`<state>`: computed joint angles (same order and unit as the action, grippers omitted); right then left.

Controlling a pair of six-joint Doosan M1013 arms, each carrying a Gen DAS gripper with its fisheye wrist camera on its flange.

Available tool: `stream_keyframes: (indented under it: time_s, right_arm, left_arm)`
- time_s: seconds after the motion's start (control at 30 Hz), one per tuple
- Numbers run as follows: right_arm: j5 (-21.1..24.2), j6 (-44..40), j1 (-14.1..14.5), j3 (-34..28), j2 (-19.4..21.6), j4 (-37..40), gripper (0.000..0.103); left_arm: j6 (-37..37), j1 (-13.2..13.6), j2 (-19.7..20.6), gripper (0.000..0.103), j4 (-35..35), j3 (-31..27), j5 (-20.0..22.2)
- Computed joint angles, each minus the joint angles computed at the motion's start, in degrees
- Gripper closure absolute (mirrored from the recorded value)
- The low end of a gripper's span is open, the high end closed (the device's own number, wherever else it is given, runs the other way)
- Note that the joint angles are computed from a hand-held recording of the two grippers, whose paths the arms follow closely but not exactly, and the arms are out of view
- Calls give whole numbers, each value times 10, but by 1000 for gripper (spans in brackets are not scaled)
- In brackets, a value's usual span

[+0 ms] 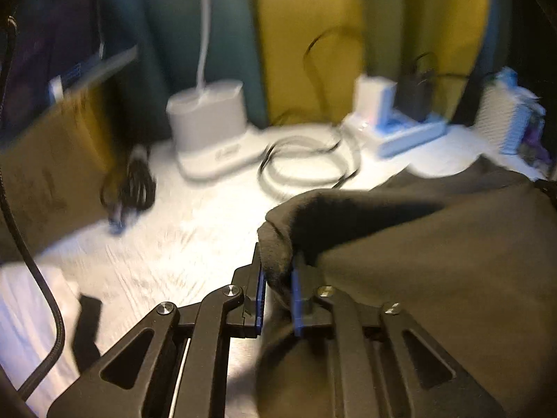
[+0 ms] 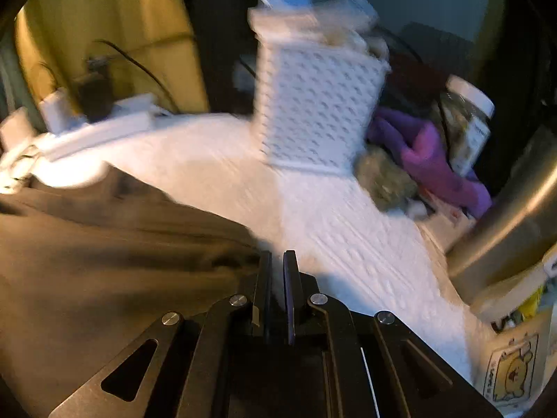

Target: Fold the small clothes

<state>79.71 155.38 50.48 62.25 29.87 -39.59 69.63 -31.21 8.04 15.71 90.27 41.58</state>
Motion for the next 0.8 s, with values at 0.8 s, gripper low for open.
stream_keyframes:
  time_s: [0.8]
  right_arm:
    - [-59, 64, -8, 46, -35, 39, 95]
  left_arm:
    - [145, 54, 42, 74, -267, -67, 97]
